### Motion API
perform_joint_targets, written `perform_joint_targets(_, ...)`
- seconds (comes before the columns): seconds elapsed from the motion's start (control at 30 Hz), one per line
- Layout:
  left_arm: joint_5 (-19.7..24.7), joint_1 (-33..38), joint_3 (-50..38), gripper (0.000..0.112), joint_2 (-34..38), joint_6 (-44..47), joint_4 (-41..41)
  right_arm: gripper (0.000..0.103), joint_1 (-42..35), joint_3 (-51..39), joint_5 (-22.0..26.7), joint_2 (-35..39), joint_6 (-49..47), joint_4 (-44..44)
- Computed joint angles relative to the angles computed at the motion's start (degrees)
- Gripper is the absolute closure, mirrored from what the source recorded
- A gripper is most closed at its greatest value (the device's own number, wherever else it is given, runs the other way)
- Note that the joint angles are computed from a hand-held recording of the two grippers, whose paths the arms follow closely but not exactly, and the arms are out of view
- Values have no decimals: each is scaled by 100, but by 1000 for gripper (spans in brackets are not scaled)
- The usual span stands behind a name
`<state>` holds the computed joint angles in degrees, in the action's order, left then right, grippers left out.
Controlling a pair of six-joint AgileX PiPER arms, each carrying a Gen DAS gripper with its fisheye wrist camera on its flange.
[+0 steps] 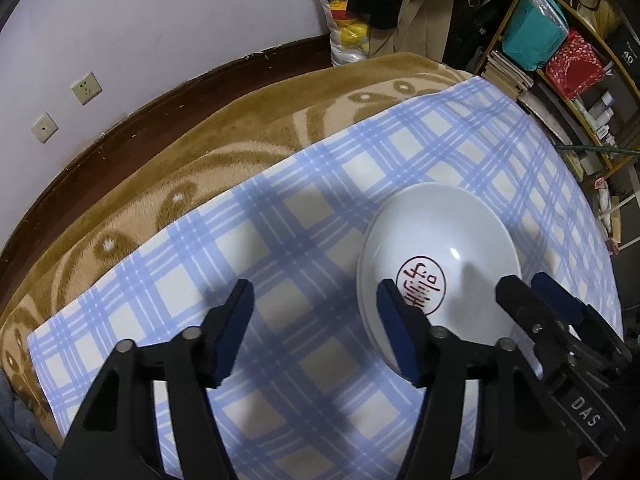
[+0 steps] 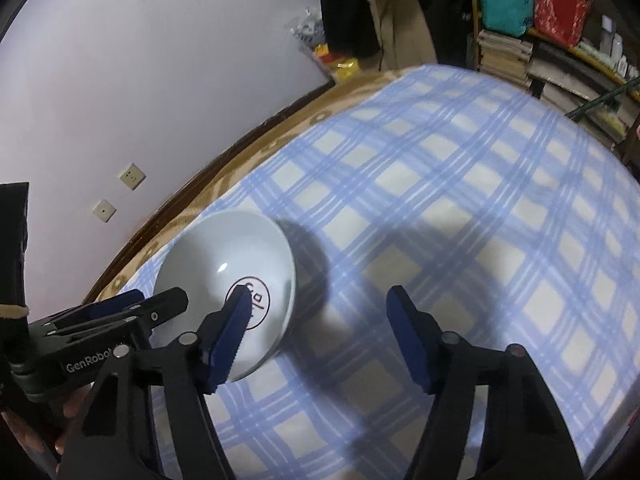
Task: Organize plates and bowls
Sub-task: 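Close both tools on the rim of the red-logo bowl, then lift and carry the red-logo bowl with both tools onto the white bowls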
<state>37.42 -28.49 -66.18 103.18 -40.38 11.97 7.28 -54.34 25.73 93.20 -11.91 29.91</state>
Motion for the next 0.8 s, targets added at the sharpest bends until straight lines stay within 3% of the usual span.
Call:
perform_joint_targets(0.1, -40, 8, -11, 66, 56, 121, -107, 55, 64, -181, 164, 254, 143, -189)
perform_joint_targets(0.27, -161, -4, -19, 82, 136, 433, -407, 79, 29, -471, 531, 609, -187, 305)
perform_joint_targets(0.33, -196, 23, -58, 102, 183, 855, -790, 89, 64, -575, 654, 700, -186, 361)
perform_joint_targets(0.67, 12, -197, -104, 104, 33, 580, -718, 93, 221, -490, 650, 416, 643, -365)
perform_joint_targets(0.8, 176, -498, -94, 104, -223, 298, -318, 93, 105, -325, 809, 34, 684, -417)
